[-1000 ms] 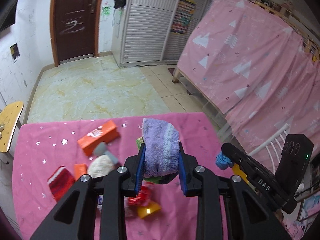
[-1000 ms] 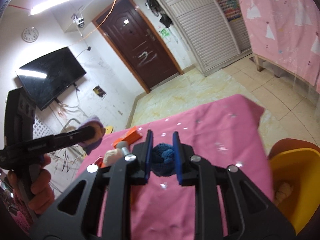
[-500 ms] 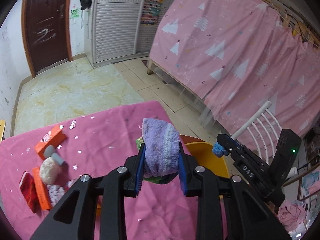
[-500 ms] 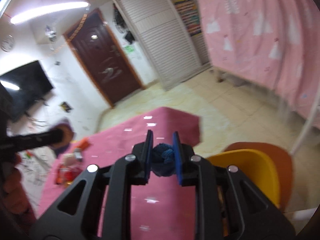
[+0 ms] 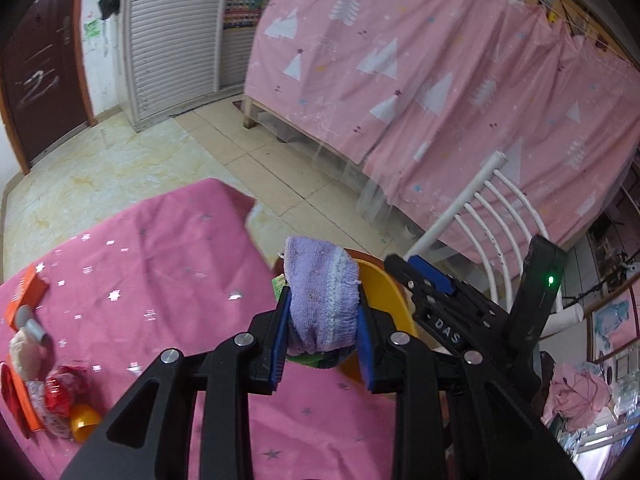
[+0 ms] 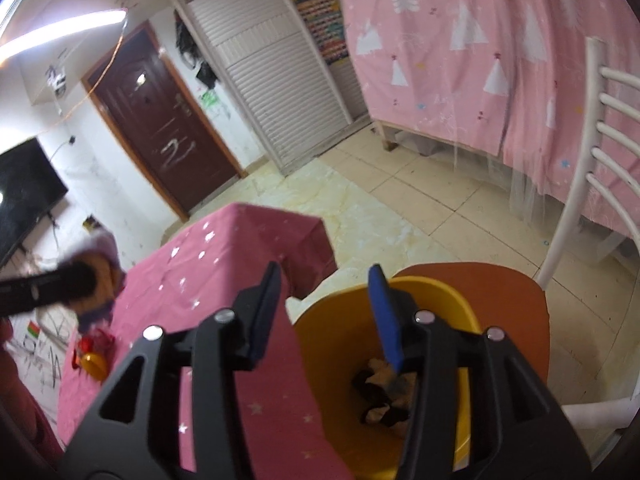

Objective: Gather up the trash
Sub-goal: 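Carry both items to the yellow bucket and open the right tool over it, then open the left tool over the yellow bucket to drop the purple cloth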

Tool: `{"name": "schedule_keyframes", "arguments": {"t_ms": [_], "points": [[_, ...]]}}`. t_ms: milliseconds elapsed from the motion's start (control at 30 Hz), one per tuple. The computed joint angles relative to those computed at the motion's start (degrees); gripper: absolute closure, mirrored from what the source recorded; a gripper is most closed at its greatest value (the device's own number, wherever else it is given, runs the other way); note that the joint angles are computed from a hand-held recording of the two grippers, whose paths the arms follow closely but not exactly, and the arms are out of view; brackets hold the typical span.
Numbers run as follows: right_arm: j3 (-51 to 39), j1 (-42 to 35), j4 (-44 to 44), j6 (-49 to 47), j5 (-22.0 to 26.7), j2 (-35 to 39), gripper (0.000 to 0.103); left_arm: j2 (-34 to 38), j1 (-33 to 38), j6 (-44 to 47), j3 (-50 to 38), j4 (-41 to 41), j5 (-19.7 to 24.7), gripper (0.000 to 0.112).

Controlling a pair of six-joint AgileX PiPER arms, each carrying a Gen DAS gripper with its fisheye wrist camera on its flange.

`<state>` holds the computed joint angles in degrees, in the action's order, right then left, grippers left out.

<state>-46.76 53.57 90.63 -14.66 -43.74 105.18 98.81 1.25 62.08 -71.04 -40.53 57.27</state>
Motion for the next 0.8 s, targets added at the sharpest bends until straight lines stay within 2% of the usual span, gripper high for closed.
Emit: {"name": "schedule_keyframes", "arguments": {"t_ms": [167, 267, 300, 333, 500, 667, 733, 800], "points": [[7.7, 1.8, -1.8, 11.0, -4.2, -3.6, 0.059, -1.1, -4.6, 0.1, 3.6, -1.6, -1.4, 0.091], [9.2, 2.9, -1.4, 12.3, -5.9, -4.8, 0.055, -0.5, -6.3, -1.4, 3.6, -2.1, -0.3, 0.074], [9.6, 3.3, -1.4, 12.7, -6.5, -5.1, 0.052, -0.7, -6.6, -1.7, 4.0, -2.3, -0.5, 0.062], [9.5, 3.9, -1.0, 12.5, -6.9, -5.2, 0.051, -0.8, -6.8, -1.9, 4.2, -2.6, -0.8, 0.055], [8.2, 3.5, -1.1, 10.4, -6.2, -5.2, 0.05, -1.6, -6.9, -2.7, 5.2, -2.9, -1.1, 0.053], [5.7, 4.3, 0.4, 6.6, -6.6, -4.9, 0.049, -1.6, -3.4, -2.6, 4.7, -3.2, 1.0, 0.053], [4.3, 5.0, 1.2, 5.0, -7.4, -4.6, 0.038, -1.6, -1.5, -1.7, 4.3, -3.6, 2.1, 0.053], [2.2, 5.6, 2.2, 2.5, -7.9, -4.0, 0.037, -1.2, 1.1, -0.6, 3.3, -4.2, 4.2, 0.053]]}}
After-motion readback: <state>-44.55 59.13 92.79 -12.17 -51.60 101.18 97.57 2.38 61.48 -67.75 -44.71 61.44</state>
